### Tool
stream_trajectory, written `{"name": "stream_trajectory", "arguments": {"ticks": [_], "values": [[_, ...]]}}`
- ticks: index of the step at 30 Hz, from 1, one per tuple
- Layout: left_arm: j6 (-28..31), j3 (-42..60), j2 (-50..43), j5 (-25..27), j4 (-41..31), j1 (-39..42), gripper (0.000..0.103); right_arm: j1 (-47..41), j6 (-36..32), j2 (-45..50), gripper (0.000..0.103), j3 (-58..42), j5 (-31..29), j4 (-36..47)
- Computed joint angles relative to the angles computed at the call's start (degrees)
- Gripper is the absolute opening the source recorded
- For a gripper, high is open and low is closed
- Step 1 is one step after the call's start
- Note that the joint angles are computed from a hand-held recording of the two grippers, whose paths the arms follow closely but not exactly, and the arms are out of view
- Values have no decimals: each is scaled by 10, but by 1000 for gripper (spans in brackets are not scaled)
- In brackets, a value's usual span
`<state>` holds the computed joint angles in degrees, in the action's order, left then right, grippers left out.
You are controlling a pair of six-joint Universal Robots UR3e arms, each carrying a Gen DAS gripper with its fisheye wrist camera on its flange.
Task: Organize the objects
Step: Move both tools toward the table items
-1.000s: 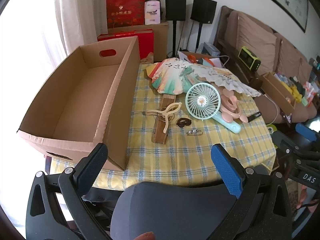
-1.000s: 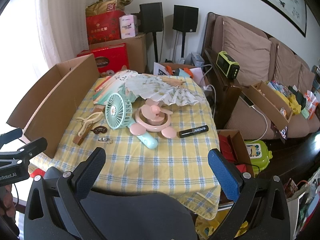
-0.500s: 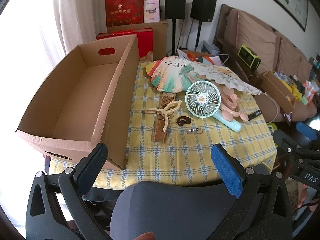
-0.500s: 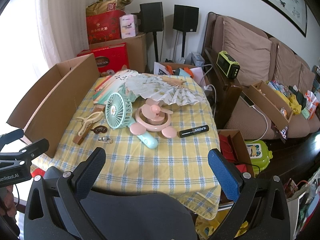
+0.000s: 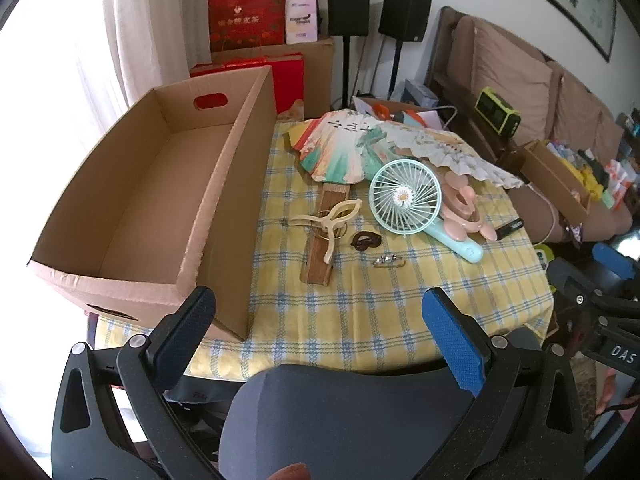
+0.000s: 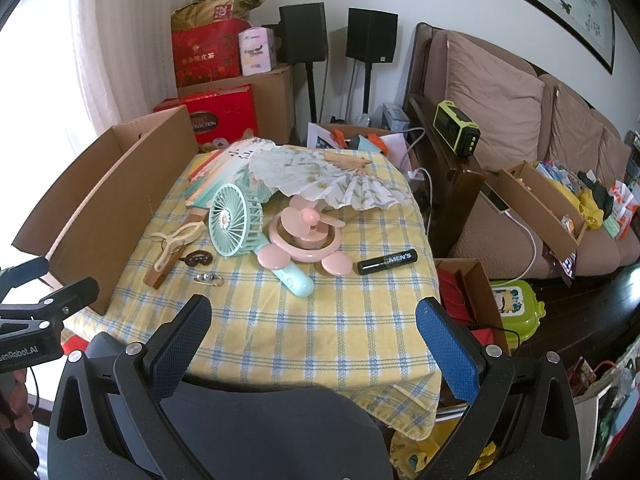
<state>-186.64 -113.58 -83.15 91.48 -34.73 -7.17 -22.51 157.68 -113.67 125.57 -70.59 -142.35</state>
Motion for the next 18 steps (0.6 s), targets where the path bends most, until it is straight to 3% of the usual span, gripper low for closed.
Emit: {"name": "stream_trajectory", "arguments": {"ticks": [6,18], "values": [[30,-34,19,-62,48,30,103,-19,-24,25,103,-9,17,21],[69,-38,-23,-84,80,16,100,-66,-41,41,100,-7,37,23]]}}
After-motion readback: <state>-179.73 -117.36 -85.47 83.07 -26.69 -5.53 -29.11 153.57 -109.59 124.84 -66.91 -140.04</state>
